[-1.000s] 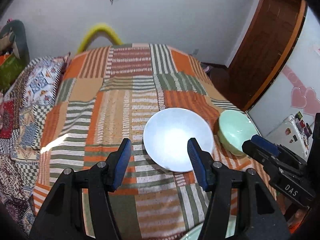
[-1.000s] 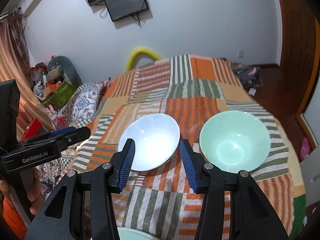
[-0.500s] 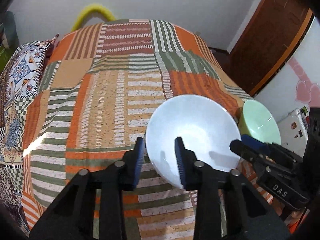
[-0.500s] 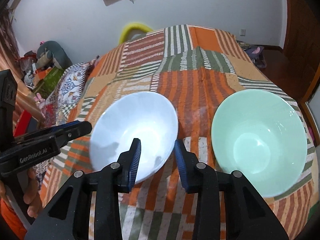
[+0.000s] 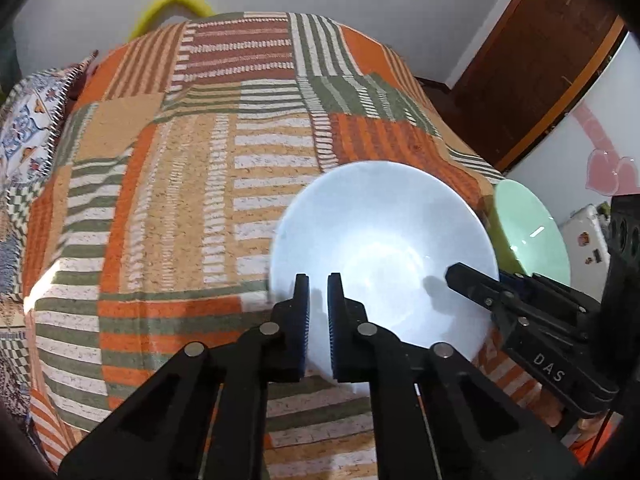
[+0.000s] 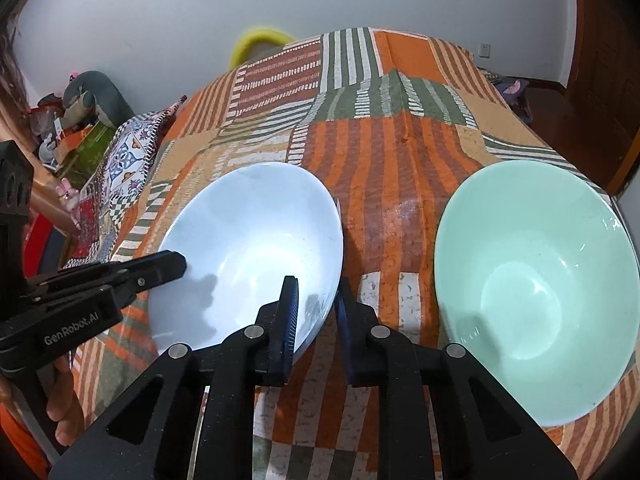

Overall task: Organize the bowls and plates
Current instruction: 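Grasp the white dotted bowl rim with the left tool while the right tool grips it too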

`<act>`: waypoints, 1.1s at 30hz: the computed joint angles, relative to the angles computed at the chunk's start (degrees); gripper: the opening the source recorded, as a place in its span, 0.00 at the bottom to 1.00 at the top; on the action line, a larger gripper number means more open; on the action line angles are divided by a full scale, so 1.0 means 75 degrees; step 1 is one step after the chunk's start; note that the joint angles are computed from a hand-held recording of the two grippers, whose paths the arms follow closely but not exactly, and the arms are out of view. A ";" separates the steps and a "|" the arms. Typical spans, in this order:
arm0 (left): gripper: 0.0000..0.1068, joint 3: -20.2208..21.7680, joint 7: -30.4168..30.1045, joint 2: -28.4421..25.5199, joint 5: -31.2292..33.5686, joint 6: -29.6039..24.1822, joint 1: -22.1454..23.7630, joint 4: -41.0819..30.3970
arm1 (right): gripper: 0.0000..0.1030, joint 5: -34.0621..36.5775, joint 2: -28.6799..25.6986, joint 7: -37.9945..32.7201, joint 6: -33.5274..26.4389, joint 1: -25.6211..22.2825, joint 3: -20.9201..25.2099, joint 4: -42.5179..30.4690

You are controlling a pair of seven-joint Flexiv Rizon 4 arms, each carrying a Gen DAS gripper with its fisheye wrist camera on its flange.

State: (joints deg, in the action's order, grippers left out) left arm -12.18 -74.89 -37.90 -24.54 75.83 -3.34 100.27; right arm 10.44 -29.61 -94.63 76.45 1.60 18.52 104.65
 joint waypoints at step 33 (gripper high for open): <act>0.25 0.0378 -0.0747 -0.0160 0.0521 -0.0243 -0.0043 -0.0057 | 0.13 -0.0573 0.0073 0.0106 0.0523 0.0189 -0.0088 0.0375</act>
State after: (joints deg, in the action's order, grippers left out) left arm -9.35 -80.49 -39.10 -20.63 74.01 -3.66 99.84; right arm 6.15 -29.07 -93.83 80.38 3.02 17.85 107.47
